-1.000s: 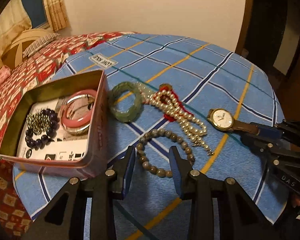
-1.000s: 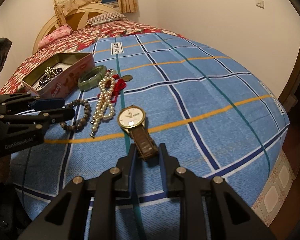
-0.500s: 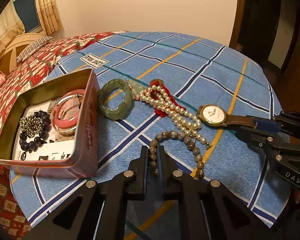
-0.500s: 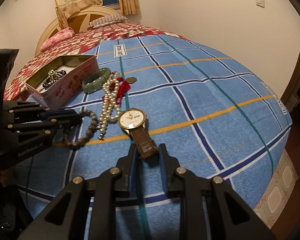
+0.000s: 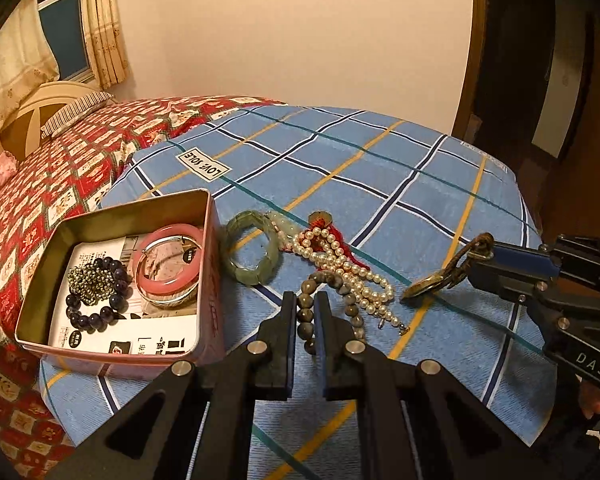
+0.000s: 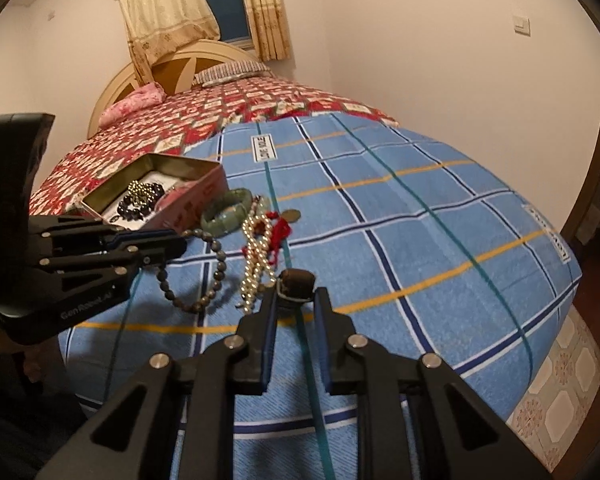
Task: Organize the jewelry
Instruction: 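Grasp the gray bead bracelet with the left tool while the right tool grasps the watch, then carry the bead bracelet and watch over the tin box with both tools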
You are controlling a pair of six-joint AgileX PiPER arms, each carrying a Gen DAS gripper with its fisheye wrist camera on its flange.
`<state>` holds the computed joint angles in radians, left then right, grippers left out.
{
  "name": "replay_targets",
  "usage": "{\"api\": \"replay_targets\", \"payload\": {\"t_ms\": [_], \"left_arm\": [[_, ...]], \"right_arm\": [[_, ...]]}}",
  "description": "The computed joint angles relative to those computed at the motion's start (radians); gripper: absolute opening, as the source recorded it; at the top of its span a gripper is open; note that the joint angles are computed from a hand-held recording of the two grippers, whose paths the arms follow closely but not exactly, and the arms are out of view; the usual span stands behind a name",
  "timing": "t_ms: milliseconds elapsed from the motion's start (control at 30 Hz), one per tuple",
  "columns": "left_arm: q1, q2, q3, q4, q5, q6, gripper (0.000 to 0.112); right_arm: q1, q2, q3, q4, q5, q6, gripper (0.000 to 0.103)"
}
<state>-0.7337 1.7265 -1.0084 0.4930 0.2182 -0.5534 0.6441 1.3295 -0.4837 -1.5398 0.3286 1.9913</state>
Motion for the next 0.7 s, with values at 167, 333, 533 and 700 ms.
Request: {"api": "replay_targets", "payload": {"t_ms": [167, 333, 533, 700], "left_arm": [[0.013, -0.011, 0.002, -0.045, -0.006, 0.042, 0.007], [0.032, -0.004, 0.007, -0.106, -0.015, 0.099, 0.007], [0.044, -0.009, 0.009, -0.190, -0.027, 0.176, 0.007], [0.046, -0.012, 0.005, -0.195, -0.027, 0.181, 0.007]], "right_arm": [[0.004, 0.011, -0.038, 0.066, 0.004, -0.089, 0.011], [-0.028, 0.064, -0.074, 0.116, -0.029, -0.158, 0.008], [-0.016, 0.067, -0.072, 0.115, -0.023, -0.159, 0.007], [-0.071, 0.127, -0.114, 0.225, -0.038, -0.268, 0.038]]}}
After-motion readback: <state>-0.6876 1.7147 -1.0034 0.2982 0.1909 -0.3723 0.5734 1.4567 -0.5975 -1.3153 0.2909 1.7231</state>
